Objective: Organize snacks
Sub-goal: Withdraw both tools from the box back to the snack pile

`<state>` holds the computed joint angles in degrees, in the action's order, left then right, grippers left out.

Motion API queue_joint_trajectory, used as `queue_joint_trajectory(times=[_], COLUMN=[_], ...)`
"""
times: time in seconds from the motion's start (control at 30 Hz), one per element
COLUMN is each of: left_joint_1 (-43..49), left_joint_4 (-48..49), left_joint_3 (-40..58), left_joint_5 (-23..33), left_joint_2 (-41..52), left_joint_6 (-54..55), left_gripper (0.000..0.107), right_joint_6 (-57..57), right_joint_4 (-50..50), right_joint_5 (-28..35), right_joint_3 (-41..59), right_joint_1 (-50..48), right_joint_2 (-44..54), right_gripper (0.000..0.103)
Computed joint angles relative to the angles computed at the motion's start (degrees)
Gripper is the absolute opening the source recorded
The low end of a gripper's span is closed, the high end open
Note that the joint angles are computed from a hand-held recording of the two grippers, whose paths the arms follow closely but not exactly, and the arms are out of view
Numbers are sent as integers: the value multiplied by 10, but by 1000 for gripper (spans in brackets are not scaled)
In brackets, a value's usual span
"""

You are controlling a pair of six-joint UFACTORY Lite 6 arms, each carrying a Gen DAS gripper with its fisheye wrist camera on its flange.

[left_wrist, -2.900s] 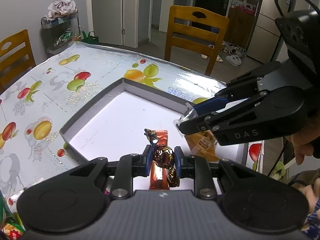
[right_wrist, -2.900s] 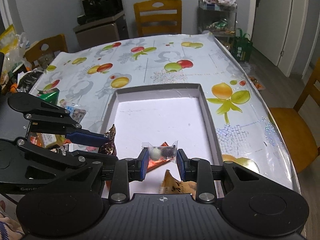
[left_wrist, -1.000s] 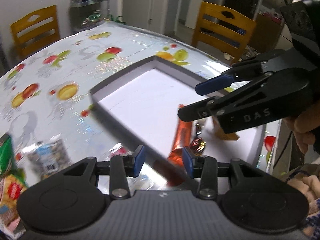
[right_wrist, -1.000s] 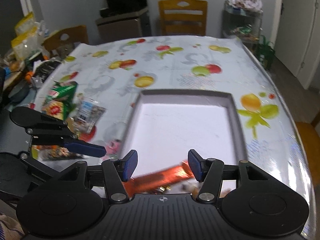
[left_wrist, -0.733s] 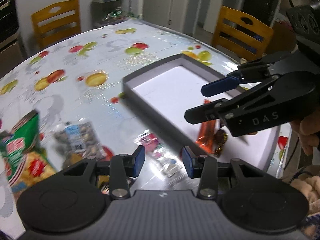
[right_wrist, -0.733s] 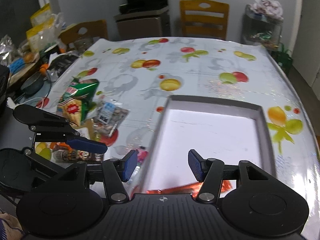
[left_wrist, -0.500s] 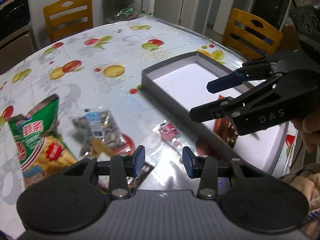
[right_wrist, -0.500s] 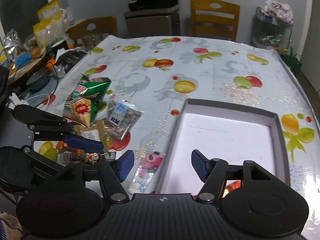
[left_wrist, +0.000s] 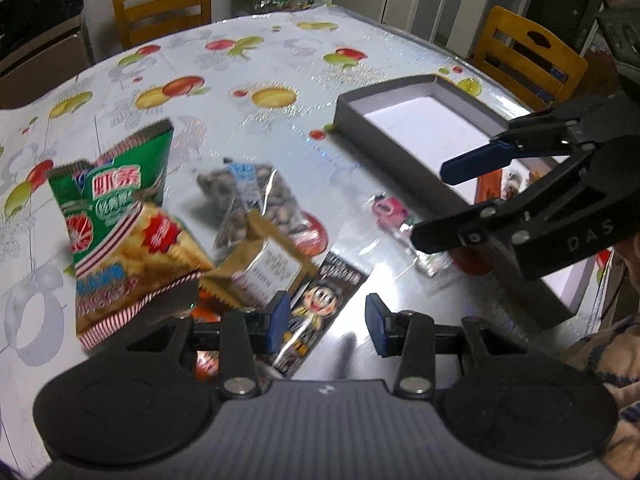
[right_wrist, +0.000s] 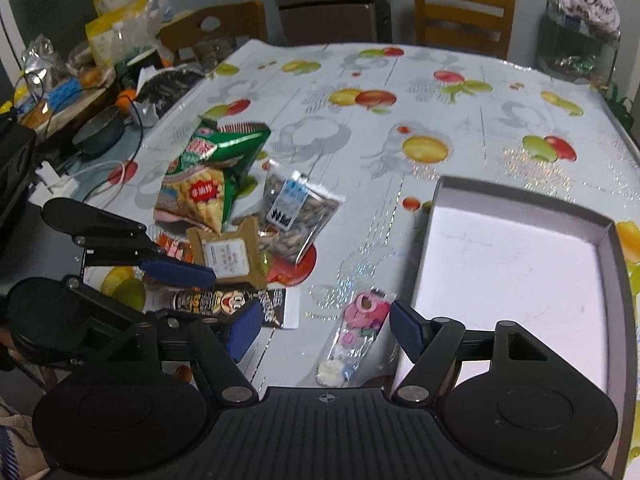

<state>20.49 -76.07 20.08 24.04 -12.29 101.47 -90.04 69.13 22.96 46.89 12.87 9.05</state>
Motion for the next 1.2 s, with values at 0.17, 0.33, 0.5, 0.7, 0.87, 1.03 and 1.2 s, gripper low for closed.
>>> queue_joint_trajectory(times=[0.17,0.33,0.5,0.7,0.87,1.03,1.2], left_joint_1=[26,43,59,71,73,81,87], left_joint_4=[-12,-14,-11,-13,-24,-31,-37], left_joint_3=[10,23,30,35,36,36,32], left_joint_5=[15,23,39,57,64,73,78], left_joint_2=[41,75,93,106,113,117,117], left_joint_6=[43,64,81,104,130,152,160], left_gripper=[44,44,44,44,44,47,47], right_joint_6=[14,35,58,47,65,16,19], right_joint_4=[2,4,5,28,26,92,100], right_joint_5=[-18,-37,-48,-73,-111,-139,-154], right_joint_3=[-9,-10,-6,-13,-15,-23,-21], right_joint_1=[16,33,43,63,85,100,115], right_joint_2=[1,16,34,41,51,50,55], right_gripper=[85,85,78,76,67,67,75])
